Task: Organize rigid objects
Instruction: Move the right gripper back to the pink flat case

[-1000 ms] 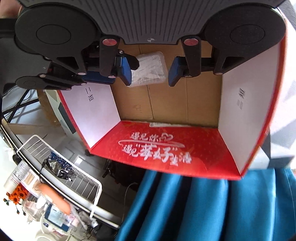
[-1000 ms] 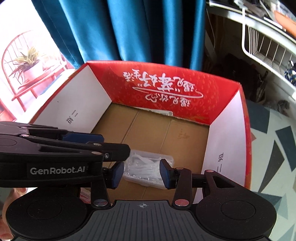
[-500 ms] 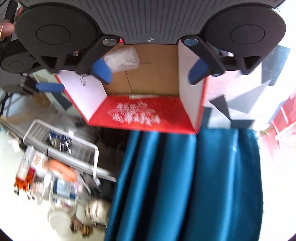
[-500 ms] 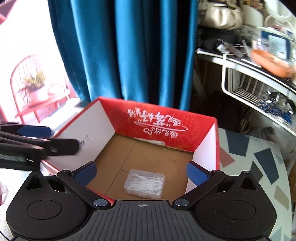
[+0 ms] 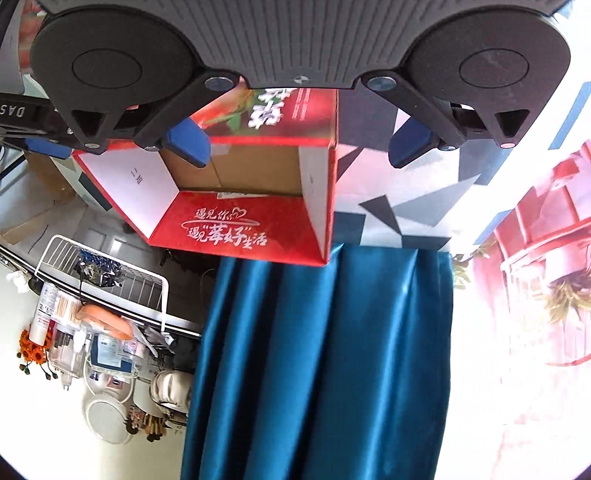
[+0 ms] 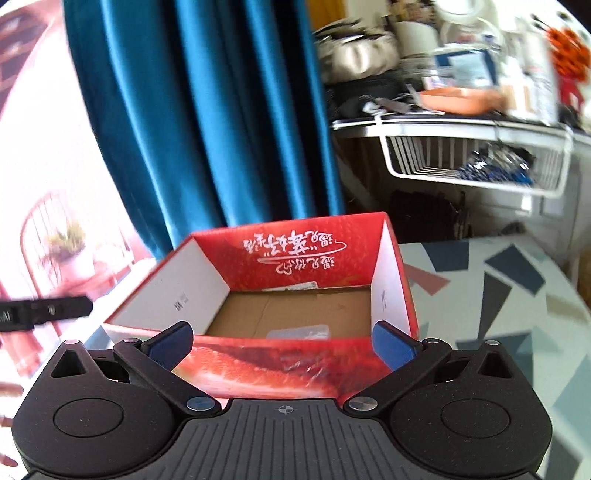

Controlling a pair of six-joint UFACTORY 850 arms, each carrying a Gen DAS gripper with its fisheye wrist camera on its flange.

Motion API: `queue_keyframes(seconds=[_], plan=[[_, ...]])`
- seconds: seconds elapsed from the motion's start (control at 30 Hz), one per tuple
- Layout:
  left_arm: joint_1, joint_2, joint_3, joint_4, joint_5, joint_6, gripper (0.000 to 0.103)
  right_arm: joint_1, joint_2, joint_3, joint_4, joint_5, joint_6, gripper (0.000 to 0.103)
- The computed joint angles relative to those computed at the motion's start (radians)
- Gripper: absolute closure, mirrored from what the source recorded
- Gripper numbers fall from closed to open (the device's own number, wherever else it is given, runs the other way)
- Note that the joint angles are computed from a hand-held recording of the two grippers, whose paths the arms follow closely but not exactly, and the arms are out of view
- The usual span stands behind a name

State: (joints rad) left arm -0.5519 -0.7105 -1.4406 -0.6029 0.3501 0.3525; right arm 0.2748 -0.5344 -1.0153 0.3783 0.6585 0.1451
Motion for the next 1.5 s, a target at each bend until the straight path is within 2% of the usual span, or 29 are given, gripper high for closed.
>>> queue_keyframes(seconds=[0.1, 0.2, 0.27, 0.37, 0.43, 0.53, 0.7, 0.93, 1.1, 1.17, 1.27, 1.33, 1.5], plan=[[-0.003, 0.02, 0.052, 0.025, 0.016, -0.044, 0.0, 0.017, 0.0, 0.05, 0.0, 0.055, 0.052, 0.0], [0.004, 0.035, 0.101, 0.159, 0.0, -0.216, 0.0, 0.038, -0.006, 0.098, -0.008, 0.106, 0.059, 0.0], [-0.001, 0.034, 0.122, 0.132, 0.008, -0.189, 0.0, 0.055, -0.014, 0.124, 0.008, 0.15, 0.045, 0.0], [-0.011, 0.025, 0.138, 0.066, 0.012, -0.103, 0.0, 0.088, -0.036, 0.137, 0.104, 0.196, -0.067, 0.0], [-0.02, 0.018, 0.142, -0.015, 0.021, -0.008, 0.0, 0.098, -0.052, 0.126, 0.169, 0.182, -0.146, 0.0], [-0.042, 0.005, 0.138, -0.19, 0.053, 0.193, 0.0, 0.095, -0.073, 0.117, 0.168, 0.166, -0.113, 0.0], [-0.038, -0.007, 0.14, -0.11, 0.041, 0.117, 0.0, 0.089, -0.088, 0.115, 0.123, 0.16, -0.097, 0.0], [-0.04, -0.037, 0.117, -0.157, 0.037, 0.161, 0.0, 0.071, -0.11, 0.104, 0.015, 0.154, -0.05, 0.002], [-0.027, -0.046, 0.107, -0.066, 0.008, 0.067, 0.004, 0.067, -0.125, 0.09, -0.018, 0.15, -0.044, 0.01], [-0.024, -0.05, 0.103, -0.045, 0.002, 0.041, 0.01, 0.068, -0.127, 0.09, -0.02, 0.157, -0.05, 0.015], [-0.022, -0.058, 0.093, -0.045, -0.005, 0.035, 0.014, 0.064, -0.128, 0.091, -0.039, 0.165, -0.037, 0.02], [-0.019, -0.06, 0.091, 0.003, -0.011, -0.014, 0.016, 0.06, -0.129, 0.092, -0.056, 0.166, -0.022, 0.023], [-0.021, -0.066, 0.087, 0.1, -0.018, -0.084, 0.03, 0.049, -0.13, 0.093, -0.111, 0.163, 0.022, 0.036]])
